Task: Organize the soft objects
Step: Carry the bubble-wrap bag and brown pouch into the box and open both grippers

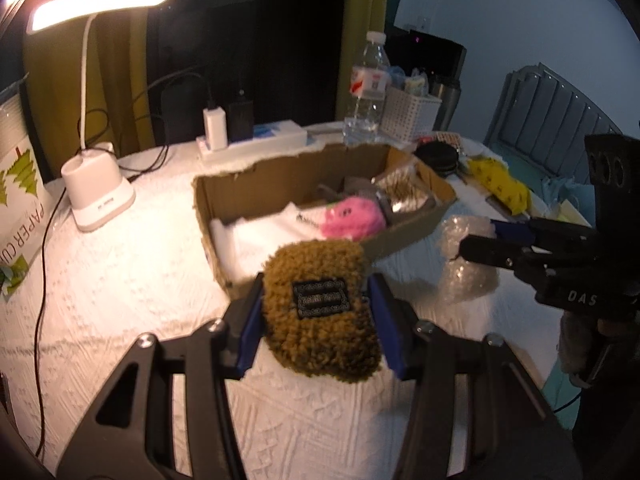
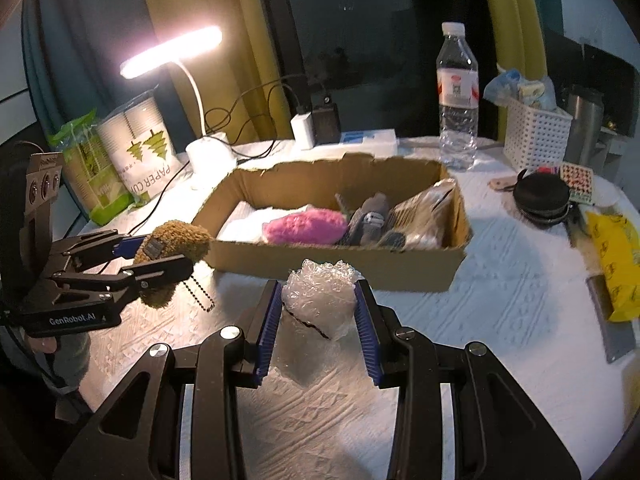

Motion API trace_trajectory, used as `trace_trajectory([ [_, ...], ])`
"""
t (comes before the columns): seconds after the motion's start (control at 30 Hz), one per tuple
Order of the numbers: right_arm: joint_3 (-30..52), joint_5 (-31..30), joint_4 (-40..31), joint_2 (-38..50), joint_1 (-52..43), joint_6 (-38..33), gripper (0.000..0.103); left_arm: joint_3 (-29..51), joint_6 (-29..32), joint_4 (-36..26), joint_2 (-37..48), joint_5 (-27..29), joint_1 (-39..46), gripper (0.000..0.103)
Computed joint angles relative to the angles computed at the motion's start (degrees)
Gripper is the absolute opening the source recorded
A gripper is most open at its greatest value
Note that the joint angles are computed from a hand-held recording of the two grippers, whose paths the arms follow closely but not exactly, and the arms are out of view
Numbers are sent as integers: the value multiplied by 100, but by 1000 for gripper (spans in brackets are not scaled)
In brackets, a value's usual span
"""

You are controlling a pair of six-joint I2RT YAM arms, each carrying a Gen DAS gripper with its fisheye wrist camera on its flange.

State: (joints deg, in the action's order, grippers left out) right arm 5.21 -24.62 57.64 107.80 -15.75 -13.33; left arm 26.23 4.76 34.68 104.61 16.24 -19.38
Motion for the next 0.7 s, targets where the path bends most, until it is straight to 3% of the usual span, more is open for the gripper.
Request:
trace_trajectory([
  [0.37, 356, -201, -930, -850, -264, -155, 39, 432, -24, -279, -176, -231, -15, 51],
  [0.7, 977, -282, -1183, -724, -379, -49, 39, 1103, -84, -450, 171, -311, 20, 51],
])
